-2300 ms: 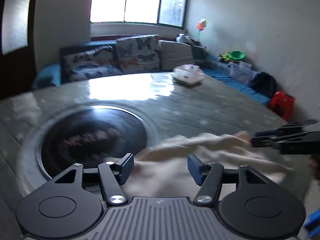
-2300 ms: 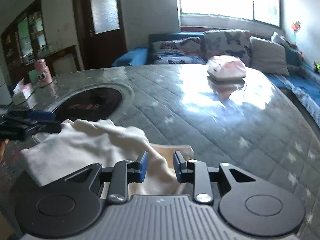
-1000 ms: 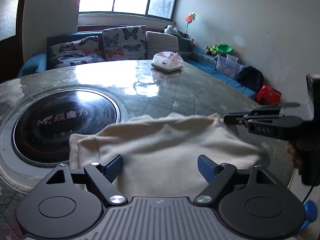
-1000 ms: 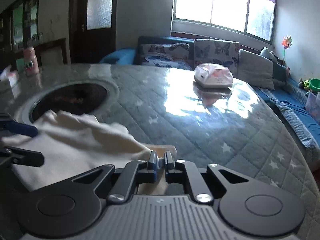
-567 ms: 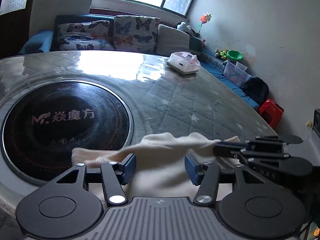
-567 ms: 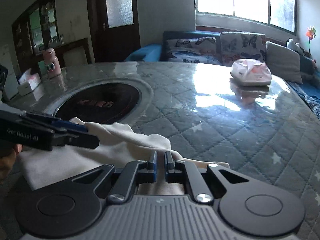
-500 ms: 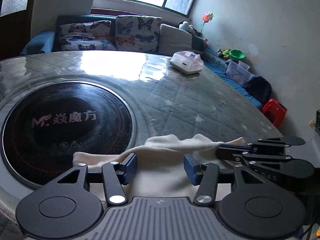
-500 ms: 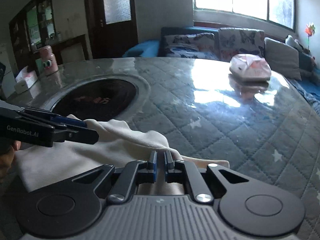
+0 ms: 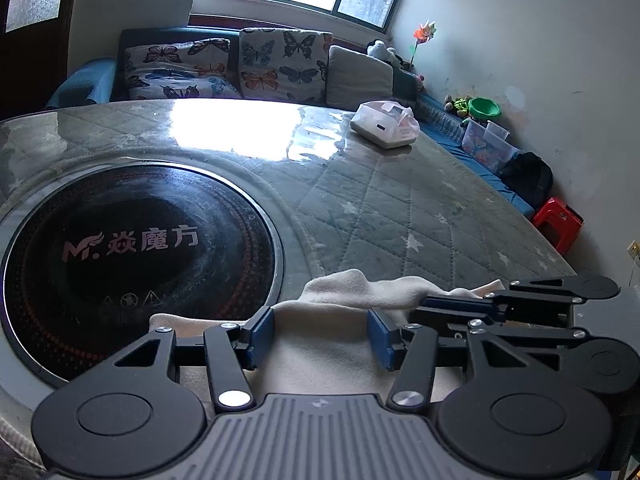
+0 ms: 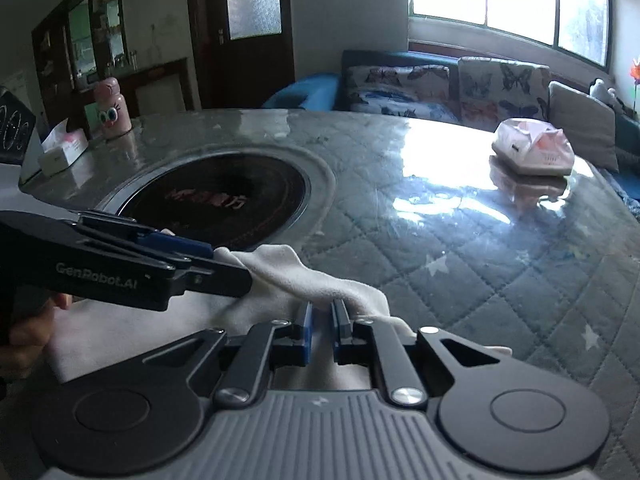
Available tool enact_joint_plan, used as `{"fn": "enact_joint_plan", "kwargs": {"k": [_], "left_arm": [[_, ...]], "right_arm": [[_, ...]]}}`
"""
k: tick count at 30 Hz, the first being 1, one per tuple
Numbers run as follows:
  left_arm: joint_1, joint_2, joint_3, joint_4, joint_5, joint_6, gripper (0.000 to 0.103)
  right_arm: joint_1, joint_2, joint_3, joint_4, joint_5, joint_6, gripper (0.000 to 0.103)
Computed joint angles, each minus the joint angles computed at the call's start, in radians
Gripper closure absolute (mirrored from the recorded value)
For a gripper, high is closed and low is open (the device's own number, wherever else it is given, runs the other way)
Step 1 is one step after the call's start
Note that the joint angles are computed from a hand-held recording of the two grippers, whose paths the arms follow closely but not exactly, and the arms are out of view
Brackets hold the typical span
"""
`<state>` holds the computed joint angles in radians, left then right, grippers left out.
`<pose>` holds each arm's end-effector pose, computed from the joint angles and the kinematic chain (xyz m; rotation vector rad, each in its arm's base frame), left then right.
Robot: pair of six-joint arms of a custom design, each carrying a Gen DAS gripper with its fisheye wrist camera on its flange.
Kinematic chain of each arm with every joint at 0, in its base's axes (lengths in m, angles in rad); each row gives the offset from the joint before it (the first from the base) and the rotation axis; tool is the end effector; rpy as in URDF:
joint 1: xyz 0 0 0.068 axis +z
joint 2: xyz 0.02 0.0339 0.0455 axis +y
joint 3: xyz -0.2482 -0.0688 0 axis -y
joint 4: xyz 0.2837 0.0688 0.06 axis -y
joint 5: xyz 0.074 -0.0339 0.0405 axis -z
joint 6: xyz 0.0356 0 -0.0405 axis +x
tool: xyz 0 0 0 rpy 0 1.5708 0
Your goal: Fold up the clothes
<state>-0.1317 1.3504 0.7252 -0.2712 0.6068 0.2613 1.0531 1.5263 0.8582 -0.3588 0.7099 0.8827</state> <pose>0.2901 -0.0589 0.1577 0.7123 2.2560 -0.6813 0.1791 0.2675 0.1464 0.0405 2.2771 0.0442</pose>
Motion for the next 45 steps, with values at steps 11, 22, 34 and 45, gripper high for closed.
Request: {"fn": "enact_joint_plan", "kwargs": {"k": [11,22,34,45], "left_arm": [[0.108,-0.184,-0.116,-0.025,0.064,0.001,0.047],[0.258,-0.379,-0.272,-0.064,0.081,0.033,0.043],[0.418,-0.338,-0.246,-0.246,0.201,0.2,0.085],[0.737,-0.447,-0.203,-0.667,0.277,0.656,0.082]], "right_arm": [[0.051,0.043,0.032,-0.029,0.065,0.073,0.092],[0.174,0.105,0.089,-0.031,0.126,0.047,0.087],[0.243,0.178,0.13,-0.027,0.163,0.067,0.085],[0.374,0.182,0.162,-0.034,0.2,0.09,0.085]]}}
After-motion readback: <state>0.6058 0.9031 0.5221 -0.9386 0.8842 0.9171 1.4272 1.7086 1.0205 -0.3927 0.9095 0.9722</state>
